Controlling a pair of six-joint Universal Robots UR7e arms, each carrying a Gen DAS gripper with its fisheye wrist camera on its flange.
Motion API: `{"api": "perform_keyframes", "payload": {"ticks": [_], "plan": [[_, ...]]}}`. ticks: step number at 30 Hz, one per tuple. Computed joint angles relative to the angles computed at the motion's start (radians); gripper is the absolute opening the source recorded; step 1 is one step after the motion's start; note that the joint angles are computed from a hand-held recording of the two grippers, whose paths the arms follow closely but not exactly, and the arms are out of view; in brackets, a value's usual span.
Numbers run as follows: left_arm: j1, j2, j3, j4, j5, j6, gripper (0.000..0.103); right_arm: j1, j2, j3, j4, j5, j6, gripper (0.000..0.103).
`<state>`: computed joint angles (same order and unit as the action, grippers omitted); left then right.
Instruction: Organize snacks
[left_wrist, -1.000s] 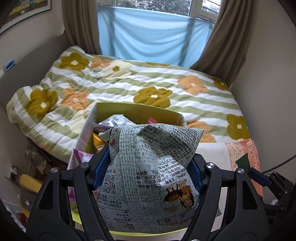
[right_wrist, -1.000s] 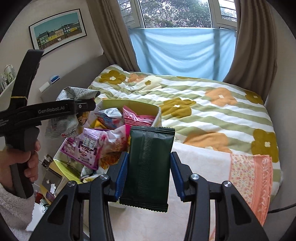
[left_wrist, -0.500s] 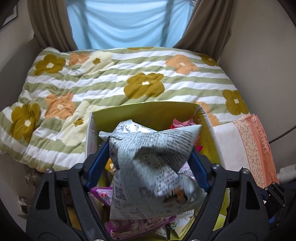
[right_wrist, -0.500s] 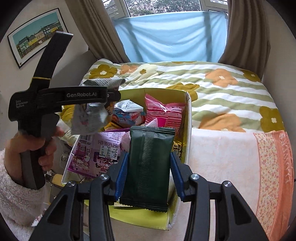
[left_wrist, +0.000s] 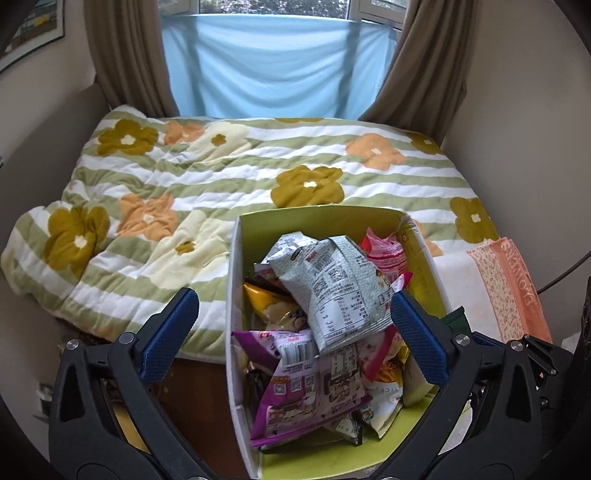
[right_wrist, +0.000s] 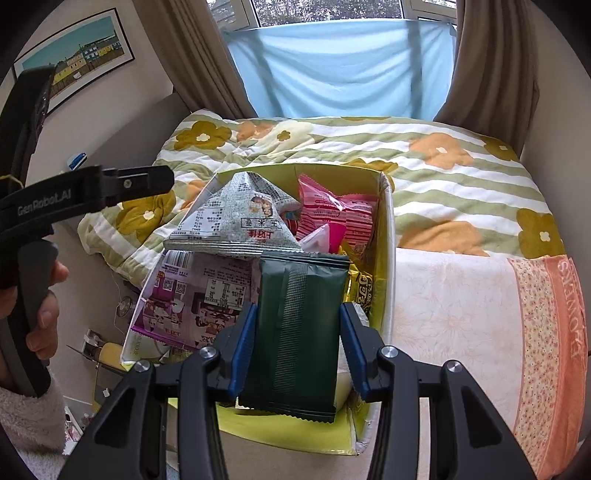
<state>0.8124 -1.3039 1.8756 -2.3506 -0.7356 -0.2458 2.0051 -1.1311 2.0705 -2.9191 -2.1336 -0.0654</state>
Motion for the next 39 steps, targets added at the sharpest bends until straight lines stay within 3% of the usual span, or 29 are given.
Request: {"api": "perform_keyframes", "payload": {"ticks": [3,7,8,14,18,23,29,33,35,39], "plan": [[0.005,-0.029,0.016,0.012,0.007,-0.025,0.103,0.008,0.019,-0.016,0.017,-0.006,0.022,0.049],[0.012,-0.061,0.046,0.02,-0.003,-0.04,0.103,0.025,0.032,-0.003,-0.016,-0.044,0.041,0.088],[0.014,-0.068,0.055,0.019,0.0,-0.041,0.103,0.029,0.033,0.003,-0.025,-0.061,0.048,0.092],[0.016,-0.103,0.102,0.044,-0.013,-0.077,0.103,0.042,0.022,0.025,-0.016,-0.113,0.083,0.092],[-0.033,-0.142,0.141,0.058,0.019,-0.128,0.103,0.062,-0.011,0.058,-0.066,-0.118,0.054,0.092],[-0.157,-0.215,0.202,0.109,0.095,-0.229,0.103,0.093,-0.096,0.111,-0.134,-0.119,-0.012,0.092],[-0.379,-0.313,0.28,0.265,0.183,-0.448,0.103,0.161,-0.276,0.188,-0.156,-0.178,-0.053,0.092],[-0.547,-0.365,0.31,0.47,0.242,-0.665,0.103,0.227,-0.396,0.229,-0.127,-0.261,-0.031,0.093],[-0.628,-0.386,0.325,0.58,0.262,-0.779,0.103,0.263,-0.443,0.254,-0.121,-0.312,-0.02,0.103],[-0.739,-0.394,0.326,0.79,0.255,-1.015,0.103,0.309,-0.516,0.303,-0.092,-0.38,0.009,0.103]]}}
